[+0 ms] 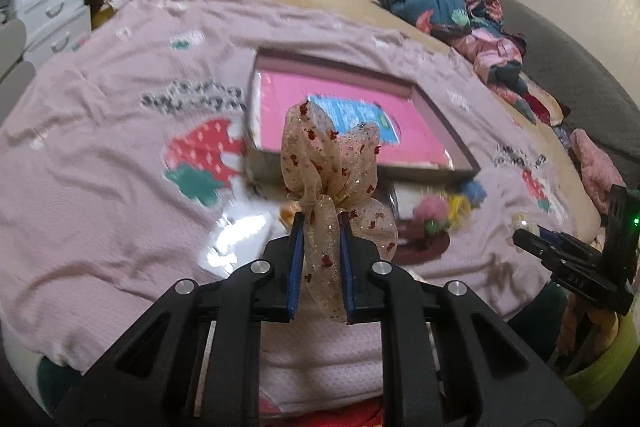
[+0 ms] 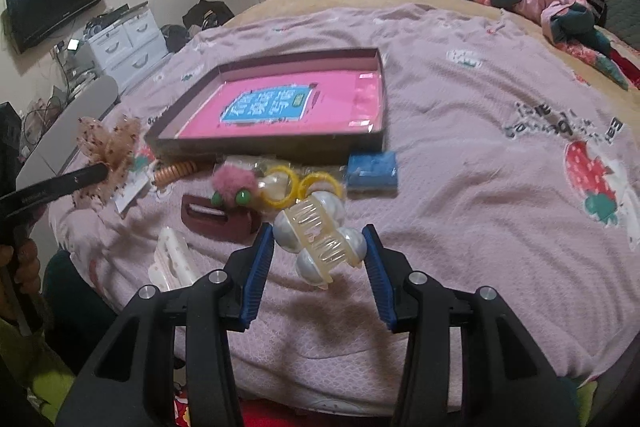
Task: Organize jewelry
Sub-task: 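Carry the bow and pearl clip into the tray and open both tools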
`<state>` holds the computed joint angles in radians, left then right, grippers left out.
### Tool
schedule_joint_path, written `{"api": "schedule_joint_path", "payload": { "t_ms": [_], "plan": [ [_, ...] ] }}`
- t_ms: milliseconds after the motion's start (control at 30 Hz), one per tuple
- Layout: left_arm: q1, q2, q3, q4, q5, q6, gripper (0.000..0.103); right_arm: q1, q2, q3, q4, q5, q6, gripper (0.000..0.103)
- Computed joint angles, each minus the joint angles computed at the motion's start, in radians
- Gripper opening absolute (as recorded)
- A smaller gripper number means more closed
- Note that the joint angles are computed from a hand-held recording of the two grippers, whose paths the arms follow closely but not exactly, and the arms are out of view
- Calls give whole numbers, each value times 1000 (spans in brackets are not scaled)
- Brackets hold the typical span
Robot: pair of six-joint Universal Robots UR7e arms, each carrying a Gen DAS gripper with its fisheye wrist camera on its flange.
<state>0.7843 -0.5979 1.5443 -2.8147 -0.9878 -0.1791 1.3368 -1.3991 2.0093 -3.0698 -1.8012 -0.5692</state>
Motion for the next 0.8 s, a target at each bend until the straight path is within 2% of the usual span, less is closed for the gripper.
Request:
{"api": "schedule_joint_path", "payload": {
  "t_ms": [267, 467, 800],
  "plan": [
    [13, 27, -94, 4, 32, 50, 9, 34, 29, -91, 23, 16, -12, 44],
    [38, 100, -236, 49, 24, 68, 9, 64, 116, -223, 46, 7, -29, 44],
    [67, 215, -418, 141, 12, 71, 10, 66, 263, -428, 135, -26, 24, 44]
  ]
}}
